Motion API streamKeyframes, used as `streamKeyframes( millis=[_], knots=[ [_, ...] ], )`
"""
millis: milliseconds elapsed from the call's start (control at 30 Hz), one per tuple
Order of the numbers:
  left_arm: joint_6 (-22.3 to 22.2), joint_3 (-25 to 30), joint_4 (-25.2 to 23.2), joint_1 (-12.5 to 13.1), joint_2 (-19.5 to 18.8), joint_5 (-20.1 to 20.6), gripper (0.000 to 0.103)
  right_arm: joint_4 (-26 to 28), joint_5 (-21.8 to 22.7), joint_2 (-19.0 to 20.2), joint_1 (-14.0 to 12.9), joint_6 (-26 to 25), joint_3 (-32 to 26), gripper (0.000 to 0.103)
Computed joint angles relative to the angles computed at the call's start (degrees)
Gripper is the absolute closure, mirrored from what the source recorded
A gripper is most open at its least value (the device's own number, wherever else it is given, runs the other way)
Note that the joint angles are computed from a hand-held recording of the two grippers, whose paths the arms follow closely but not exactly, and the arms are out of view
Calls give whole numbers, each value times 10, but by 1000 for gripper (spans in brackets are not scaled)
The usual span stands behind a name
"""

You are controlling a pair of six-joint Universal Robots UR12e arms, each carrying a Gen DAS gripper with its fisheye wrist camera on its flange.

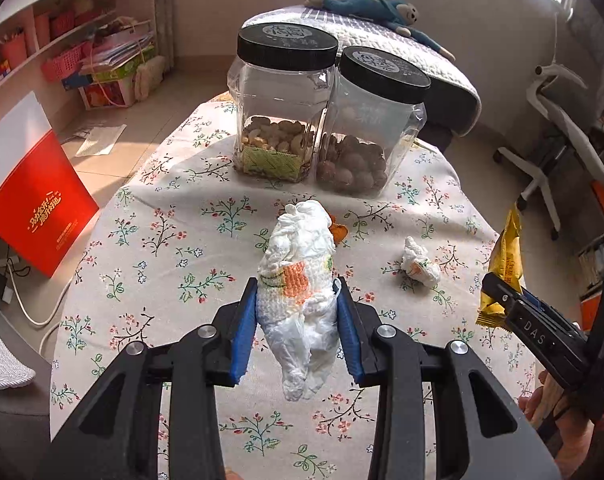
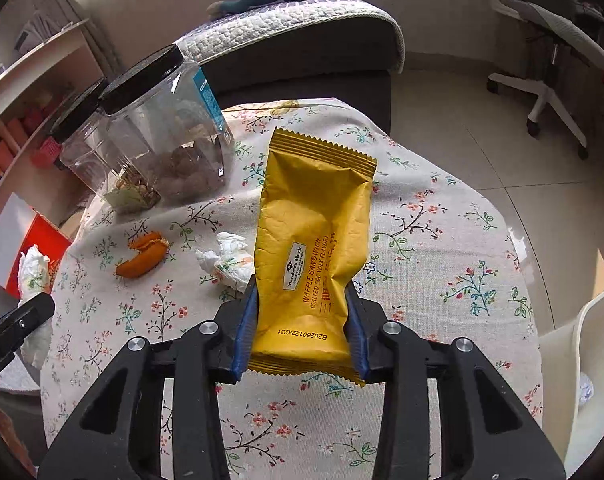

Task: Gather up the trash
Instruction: 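Grasp the yellow snack wrapper with the right tool while the left tool holds the tissue, then carry tissue and wrapper over the white bin and open both tools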

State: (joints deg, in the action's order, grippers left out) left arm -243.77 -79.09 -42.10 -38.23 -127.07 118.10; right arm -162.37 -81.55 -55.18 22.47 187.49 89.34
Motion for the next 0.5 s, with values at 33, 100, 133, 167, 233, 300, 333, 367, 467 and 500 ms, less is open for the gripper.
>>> streamKeyframes(
  millis=[33, 100, 133, 167, 233, 300, 333, 367, 467, 500],
  knots=[
    [0, -2, 6, -2, 2, 6, 66, -15, 1, -6, -2, 3, 7, 66],
    [6, -6, 28, -7, 5, 21, 66, -43, 6, -20, -5, 9, 21, 66],
    [9, -5, 35, -10, 5, 32, 66, -57, 9, -26, -6, 11, 27, 66],
    [11, -4, 37, -14, 5, 46, 66, -73, 8, -31, -7, 10, 32, 66],
    [19, -1, 45, -21, 6, 72, 66, -109, -1, -41, -6, -1, 42, 66],
    [28, 1, 63, -28, 7, 90, 66, -132, 2, -53, -9, -2, 53, 66],
    [35, 3, 74, -31, 7, 97, 66, -140, 4, -60, -11, -1, 60, 66],
    [42, 5, 81, -34, 7, 104, 66, -148, 5, -65, -13, 0, 65, 66],
    [66, 23, 95, -45, -1, 137, 66, -169, -4, -81, -17, -8, 85, 66],
    [77, 31, 99, -49, -5, 149, 66, -178, -13, -86, -18, -13, 91, 66]
  ],
)
